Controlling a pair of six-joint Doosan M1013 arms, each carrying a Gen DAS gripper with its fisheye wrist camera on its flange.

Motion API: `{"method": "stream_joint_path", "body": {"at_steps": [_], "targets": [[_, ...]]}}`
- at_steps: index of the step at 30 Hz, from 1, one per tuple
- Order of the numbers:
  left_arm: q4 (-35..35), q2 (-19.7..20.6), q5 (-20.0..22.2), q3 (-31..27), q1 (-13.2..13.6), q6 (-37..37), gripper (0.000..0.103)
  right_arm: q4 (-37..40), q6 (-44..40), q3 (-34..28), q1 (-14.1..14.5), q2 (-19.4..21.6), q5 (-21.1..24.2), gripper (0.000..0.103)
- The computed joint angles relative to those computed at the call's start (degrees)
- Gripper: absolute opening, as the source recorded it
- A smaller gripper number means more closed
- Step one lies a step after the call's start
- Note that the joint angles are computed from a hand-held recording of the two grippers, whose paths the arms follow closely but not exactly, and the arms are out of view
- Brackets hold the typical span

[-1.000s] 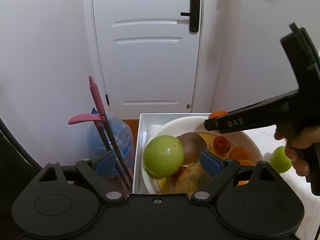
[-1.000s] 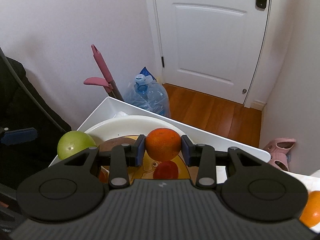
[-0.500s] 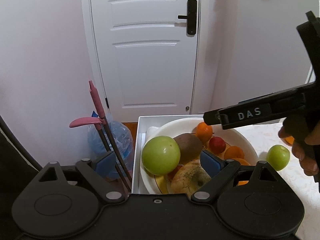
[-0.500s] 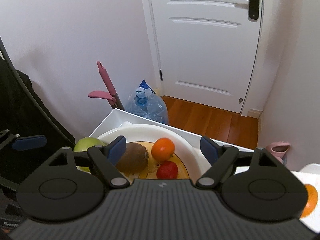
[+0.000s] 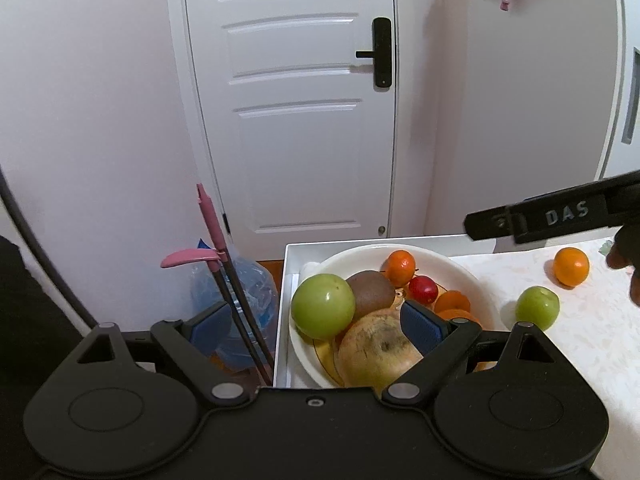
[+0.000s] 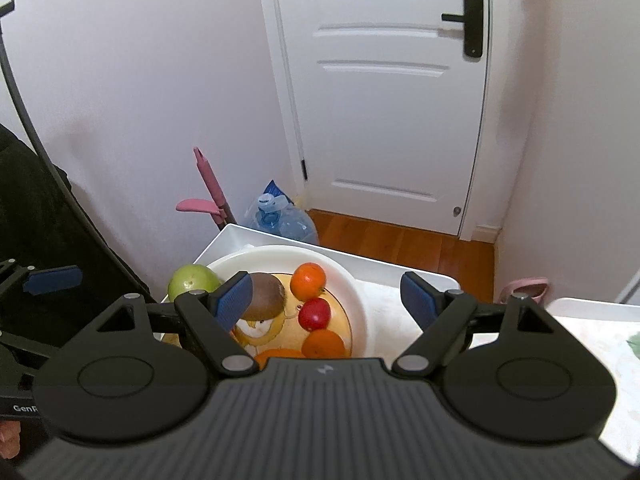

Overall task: Organize fruits
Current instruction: 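Withdraw both tools from the bowl over the remaining fruit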

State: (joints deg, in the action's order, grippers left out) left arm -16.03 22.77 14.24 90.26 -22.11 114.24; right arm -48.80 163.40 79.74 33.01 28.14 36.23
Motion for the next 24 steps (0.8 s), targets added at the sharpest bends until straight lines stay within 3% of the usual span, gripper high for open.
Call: {"method": "stream_joint_path", "body": {"at_steps": [5, 9, 12, 18, 24], "targets": [[14.2, -2.8, -2.2, 3.7, -1.2, -15.4, 0.094, -2.9, 2.2, 3.5, 0.9, -3.0, -1.4, 0.096], [34.5, -5.2, -2.2, 6.5, -2.7, -37.2, 0.094, -4.9, 2.9, 6.6, 1.4, -5.4, -2.7, 0.096], [46.0, -6.8, -1.2, 8.4, -4.1, -50.6, 0.094, -6.7, 3.7, 9.1, 1.6, -7.2, -3.5, 0.096], [57.7, -8.8, 0.9, 11.1, -7.3, -64.5, 0.094, -9.0, 6.1, 14.4, 1.1, -10.9, -5.2, 0.096], [63.3, -9.2, 1.4, 11.6, -10.7, -70.9, 0.094, -11.6, 9.1, 19.5, -0.3, -14.5, -5.4, 0.096]]}}
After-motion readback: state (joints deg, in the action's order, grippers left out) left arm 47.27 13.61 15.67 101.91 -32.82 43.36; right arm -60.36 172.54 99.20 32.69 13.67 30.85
